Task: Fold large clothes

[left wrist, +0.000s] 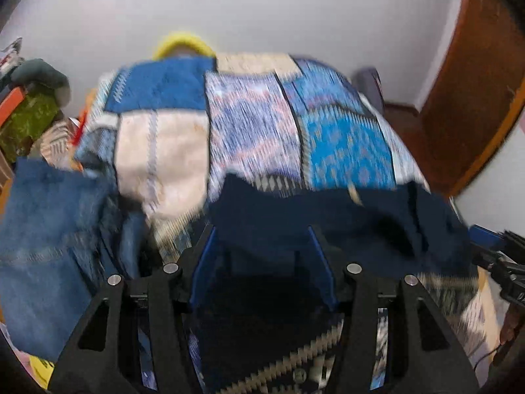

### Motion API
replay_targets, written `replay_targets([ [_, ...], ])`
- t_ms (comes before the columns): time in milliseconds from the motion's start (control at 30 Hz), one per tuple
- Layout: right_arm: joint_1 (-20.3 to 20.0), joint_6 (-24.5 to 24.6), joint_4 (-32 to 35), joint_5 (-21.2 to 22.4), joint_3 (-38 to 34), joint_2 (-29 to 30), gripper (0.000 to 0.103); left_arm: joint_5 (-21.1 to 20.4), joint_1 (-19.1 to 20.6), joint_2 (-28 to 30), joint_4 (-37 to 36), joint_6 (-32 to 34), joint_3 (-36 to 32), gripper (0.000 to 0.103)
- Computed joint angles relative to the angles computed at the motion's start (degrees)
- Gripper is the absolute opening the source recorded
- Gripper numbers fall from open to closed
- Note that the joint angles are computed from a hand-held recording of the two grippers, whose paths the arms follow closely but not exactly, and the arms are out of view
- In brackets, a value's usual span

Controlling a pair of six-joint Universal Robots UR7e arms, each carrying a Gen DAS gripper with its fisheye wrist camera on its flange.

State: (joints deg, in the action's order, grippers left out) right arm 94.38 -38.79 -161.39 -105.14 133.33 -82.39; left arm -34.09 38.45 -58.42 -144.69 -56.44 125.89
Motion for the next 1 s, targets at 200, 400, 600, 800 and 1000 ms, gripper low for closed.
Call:
replay_targets([
  [200,-3.1,2.2,1.8,-3.9,-1.9,7.1,0.042,-6.9,1.4,5.5,-4.8,3.0,1.2,0.054],
  [400,-2.2,7.9,-11.7,-8.7,-7.7,14.9,0.042,-4.5,2.5,9.0,-10.6,3.5,2.1,0.070],
  [600,-3.8,12.0,-13.6,-7.6,-7.3,14.4,0.042,-3.2,2.9,9.6,-10.4,4.5,1.2,0.075],
  [800,-5.8,4.1,-10.3,-7.2,-0.9,8.6,0.044,-2.6,2.0,8.9,-9.3,1.4,2.8,0.083],
  [1000,-7.5,-7.6,-16.9,-10.0,6.2,2.6,0.064,-2.0,-2.5,6.3,-5.6,-6.3,8.0,0.085],
])
